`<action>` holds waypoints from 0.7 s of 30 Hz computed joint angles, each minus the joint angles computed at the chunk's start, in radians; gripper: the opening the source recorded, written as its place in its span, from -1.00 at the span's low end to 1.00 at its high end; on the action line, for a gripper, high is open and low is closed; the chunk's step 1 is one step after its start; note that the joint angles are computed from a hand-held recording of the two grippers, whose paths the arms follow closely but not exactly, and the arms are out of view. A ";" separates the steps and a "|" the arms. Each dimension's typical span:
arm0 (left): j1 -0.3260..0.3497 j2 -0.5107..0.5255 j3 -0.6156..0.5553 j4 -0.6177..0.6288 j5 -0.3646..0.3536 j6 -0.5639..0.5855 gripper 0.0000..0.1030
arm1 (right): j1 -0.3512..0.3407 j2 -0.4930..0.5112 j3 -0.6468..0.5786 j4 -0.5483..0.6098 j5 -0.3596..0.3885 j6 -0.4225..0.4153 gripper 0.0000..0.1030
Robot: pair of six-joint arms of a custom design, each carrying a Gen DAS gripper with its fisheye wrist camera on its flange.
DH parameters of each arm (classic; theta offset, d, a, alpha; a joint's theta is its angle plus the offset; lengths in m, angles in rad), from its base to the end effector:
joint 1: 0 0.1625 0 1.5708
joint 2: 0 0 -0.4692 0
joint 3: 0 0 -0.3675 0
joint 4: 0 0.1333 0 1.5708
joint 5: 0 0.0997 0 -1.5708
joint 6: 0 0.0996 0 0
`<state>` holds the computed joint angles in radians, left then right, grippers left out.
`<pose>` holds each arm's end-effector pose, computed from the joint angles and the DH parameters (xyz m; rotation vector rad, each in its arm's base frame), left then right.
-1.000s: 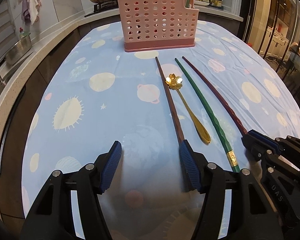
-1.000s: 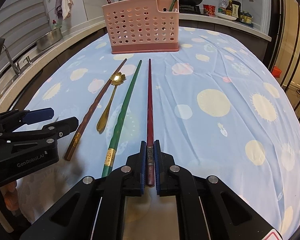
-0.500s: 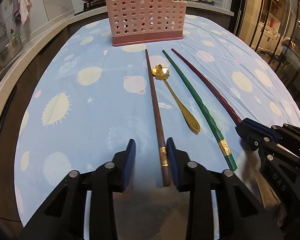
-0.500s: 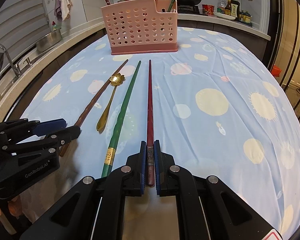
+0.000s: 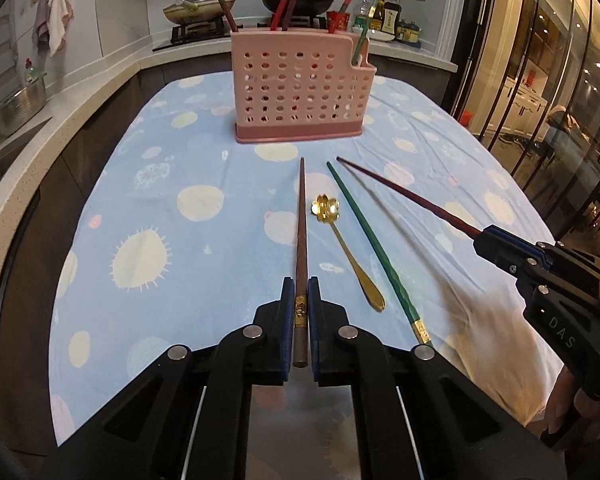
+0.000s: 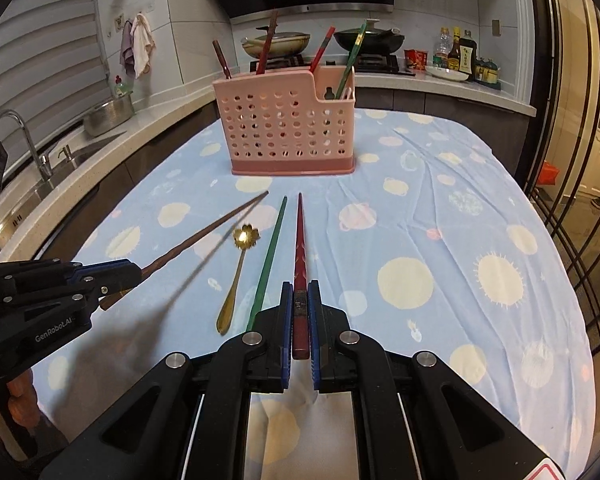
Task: Organize utensils
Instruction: 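Lift both chopsticks upright and carry them over the pink holder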
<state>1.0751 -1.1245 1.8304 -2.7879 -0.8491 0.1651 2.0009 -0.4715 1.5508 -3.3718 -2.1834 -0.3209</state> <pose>-0.1130 -0.6275 0.3309 0.5559 2.3521 -0.7693 0.3694 -0.6228 0.0563 0.6168 -2.3497 0.9506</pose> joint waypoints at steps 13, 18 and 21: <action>-0.019 0.049 -0.195 -0.124 -0.029 0.161 -1.00 | 0.030 0.008 -0.213 -0.008 0.084 -0.134 -0.87; 0.002 0.041 -0.186 -0.077 -0.039 0.138 -0.93 | 0.027 0.007 -0.204 -0.014 0.090 -0.114 -0.87; 0.027 0.044 -0.147 -0.021 -0.035 0.098 -0.40 | 0.031 0.008 -0.176 -0.046 0.076 -0.116 -0.87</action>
<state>1.1017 -1.0808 1.6832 -2.8091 -0.8838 0.2627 2.0315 -0.4636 1.3749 -3.4181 -2.1077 -0.4367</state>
